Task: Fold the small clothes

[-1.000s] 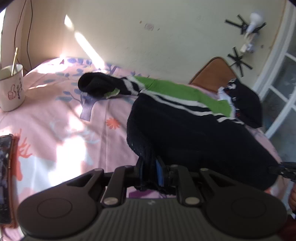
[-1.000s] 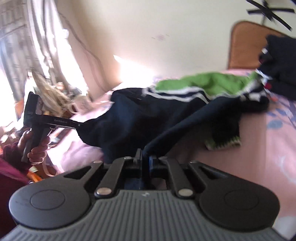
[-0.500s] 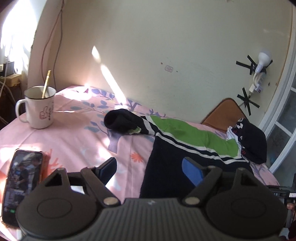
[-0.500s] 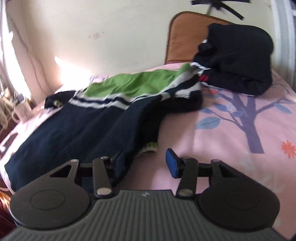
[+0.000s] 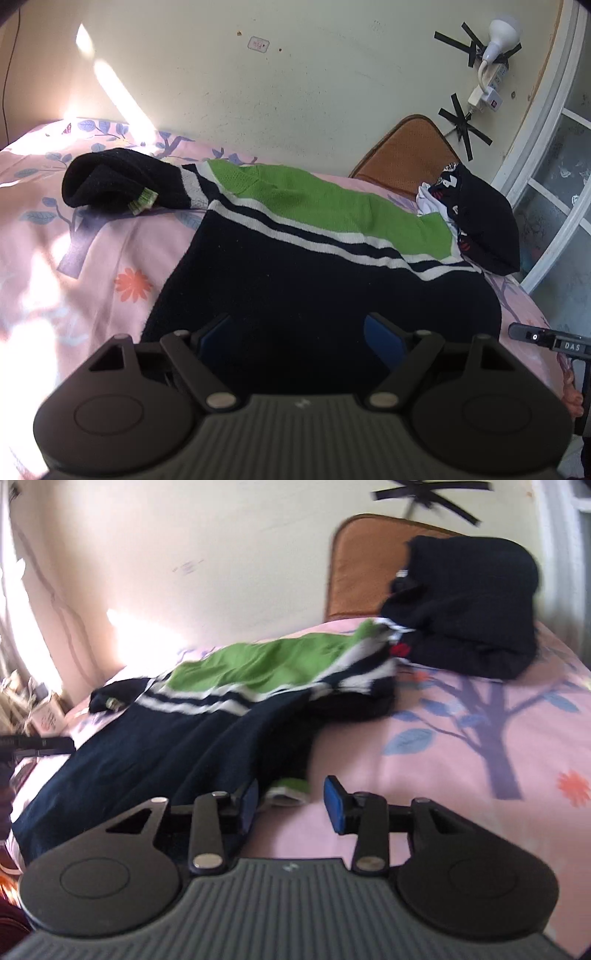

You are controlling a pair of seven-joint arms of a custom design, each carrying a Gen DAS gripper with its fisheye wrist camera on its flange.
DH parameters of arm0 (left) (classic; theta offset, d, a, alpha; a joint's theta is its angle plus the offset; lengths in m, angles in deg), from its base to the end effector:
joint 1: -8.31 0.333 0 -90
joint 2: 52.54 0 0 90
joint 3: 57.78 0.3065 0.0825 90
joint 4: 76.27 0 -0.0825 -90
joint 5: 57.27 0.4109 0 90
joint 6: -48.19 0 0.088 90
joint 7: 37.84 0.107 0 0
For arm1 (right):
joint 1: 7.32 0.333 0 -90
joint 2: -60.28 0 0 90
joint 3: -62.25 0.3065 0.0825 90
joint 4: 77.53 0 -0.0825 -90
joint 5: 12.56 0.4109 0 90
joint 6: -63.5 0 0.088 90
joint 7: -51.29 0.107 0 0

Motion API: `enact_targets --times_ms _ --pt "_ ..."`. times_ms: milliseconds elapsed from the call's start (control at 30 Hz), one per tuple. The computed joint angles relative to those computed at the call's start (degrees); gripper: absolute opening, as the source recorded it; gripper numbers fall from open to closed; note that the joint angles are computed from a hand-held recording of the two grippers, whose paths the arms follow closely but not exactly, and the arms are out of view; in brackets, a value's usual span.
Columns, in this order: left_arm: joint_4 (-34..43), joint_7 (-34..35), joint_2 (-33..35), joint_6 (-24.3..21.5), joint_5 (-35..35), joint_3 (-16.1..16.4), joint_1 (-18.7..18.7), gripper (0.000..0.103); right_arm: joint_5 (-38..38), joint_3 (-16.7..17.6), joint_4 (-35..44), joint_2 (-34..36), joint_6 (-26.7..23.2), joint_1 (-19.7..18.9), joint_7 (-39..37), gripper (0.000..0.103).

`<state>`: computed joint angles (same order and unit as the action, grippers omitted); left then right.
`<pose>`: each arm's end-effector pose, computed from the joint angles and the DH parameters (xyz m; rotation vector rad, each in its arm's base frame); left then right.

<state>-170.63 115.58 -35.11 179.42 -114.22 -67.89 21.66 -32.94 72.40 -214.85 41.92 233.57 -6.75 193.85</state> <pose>0.7038 0.0336 0.4666 -1.4164 2.3052 -1.3646 0.5043 0.1254 0.5167 -1.2800 1.9111 -0.5675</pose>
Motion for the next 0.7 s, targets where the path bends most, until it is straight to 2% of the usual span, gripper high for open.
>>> enact_targets --times_ms 67,133,233,300,333,400,433,467,533,600,700 --pt "0.4 -1.0 0.8 0.5 1.6 0.1 -0.6 0.081 -1.2 2.6 -0.7 -2.2 -3.1 -1.9 4.8 0.041" --pt "-0.2 0.1 1.0 1.6 1.2 -0.3 -0.4 0.081 -2.5 3.4 0.1 -1.6 -5.0 -1.8 6.6 0.040" --pt "-1.5 2.6 0.3 2.2 -0.5 -0.7 0.1 0.081 -0.5 -0.6 1.9 2.8 -1.0 2.0 2.0 0.040" --pt "-1.9 3.0 0.0 2.5 -0.8 -0.6 0.1 0.081 -1.0 -0.7 3.8 5.2 0.2 2.4 1.5 0.040" --pt "-1.5 3.0 0.3 2.3 -0.7 -0.5 0.0 0.081 0.8 -2.8 4.8 7.3 1.8 3.8 -2.8 0.039" --pt "-1.5 3.0 0.2 2.4 -0.7 -0.5 -0.1 0.081 0.1 -3.0 6.7 8.9 0.9 4.2 -4.2 0.004" --pt "-1.5 3.1 0.3 2.3 -0.7 -0.4 -0.1 0.081 -1.0 -2.7 7.4 9.3 -0.1 3.9 -3.4 0.005" --pt "-1.5 3.1 0.3 2.2 -0.8 -0.4 -0.1 0.081 -2.5 -2.9 7.2 9.5 1.1 3.0 -3.1 0.005" --pt "-1.3 2.9 0.4 1.9 -1.0 -0.4 0.0 0.081 -15.6 1.0 8.0 7.6 -2.4 -1.6 7.6 0.005" --pt "-1.0 2.7 0.6 1.2 -1.2 -0.4 0.3 0.081 -25.6 2.3 5.8 2.8 -4.8 -5.5 16.0 0.005" --pt "-0.6 2.5 0.8 0.7 -1.3 -0.4 0.4 0.081 -35.8 4.5 3.2 -5.5 -14.7 -9.9 23.9 0.005"
